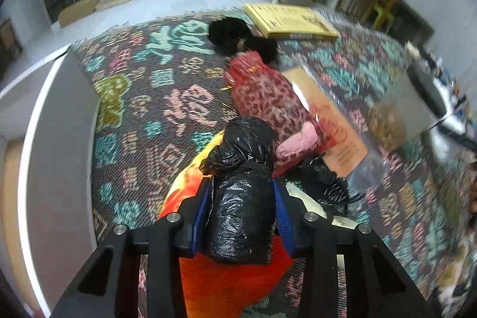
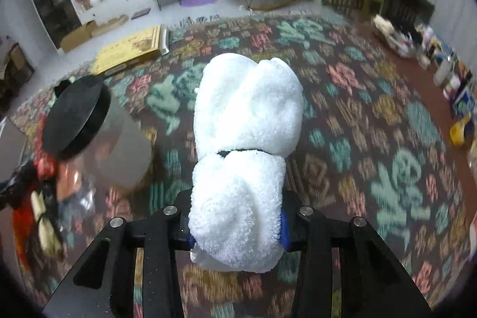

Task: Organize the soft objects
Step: 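Drop the black roll and white towel bundle into the white box with both grippers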

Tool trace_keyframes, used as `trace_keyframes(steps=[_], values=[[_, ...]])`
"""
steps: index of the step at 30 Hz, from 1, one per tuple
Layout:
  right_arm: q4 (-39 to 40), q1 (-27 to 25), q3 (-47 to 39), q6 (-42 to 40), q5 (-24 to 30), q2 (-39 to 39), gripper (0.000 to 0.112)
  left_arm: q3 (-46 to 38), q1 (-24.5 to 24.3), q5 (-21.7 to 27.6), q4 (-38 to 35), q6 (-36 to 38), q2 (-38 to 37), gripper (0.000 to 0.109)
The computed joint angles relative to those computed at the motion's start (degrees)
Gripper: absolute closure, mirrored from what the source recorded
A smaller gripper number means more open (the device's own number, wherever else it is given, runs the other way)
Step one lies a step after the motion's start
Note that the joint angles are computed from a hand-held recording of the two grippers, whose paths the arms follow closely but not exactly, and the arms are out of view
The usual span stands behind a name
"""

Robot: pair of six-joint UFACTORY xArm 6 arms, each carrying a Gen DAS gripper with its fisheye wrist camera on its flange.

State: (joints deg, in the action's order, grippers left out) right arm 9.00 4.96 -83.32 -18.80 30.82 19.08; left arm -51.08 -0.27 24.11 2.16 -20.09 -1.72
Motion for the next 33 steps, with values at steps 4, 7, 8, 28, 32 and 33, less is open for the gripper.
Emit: trace_keyframes(steps=[4,7,8,28,32,33], values=[[-6.0,0.2,-8.7,4.8,8.9,7.0,0.069,3.5,1.2,-0.3,-7.6,3.7,-5.8,0.069],[-5.7,0.1,-8.0,6.1,5.2,4.1,0.071,6.2,2.3,-0.5,-10.6,6.2,-11.5,0.069],[-3.8,0.5,-5.9,4.2,1.9,1.1,0.071,7.5,2.7,-0.7,-12.4,7.7,-14.2,0.069],[35.8,45.9,16.6,-11.2,16.5,-24.0,0.029,35.2,45.5,28.6,-7.9,21.8,-71.4,0.025],[36.8,46.2,21.5,-13.4,11.3,-26.3,0.029,38.4,49.4,28.6,-10.2,22.4,-78.9,0.020],[34.5,46.5,22.5,-12.6,8.0,-26.8,0.029,38.9,49.0,28.9,-10.7,22.2,-80.3,0.020]])
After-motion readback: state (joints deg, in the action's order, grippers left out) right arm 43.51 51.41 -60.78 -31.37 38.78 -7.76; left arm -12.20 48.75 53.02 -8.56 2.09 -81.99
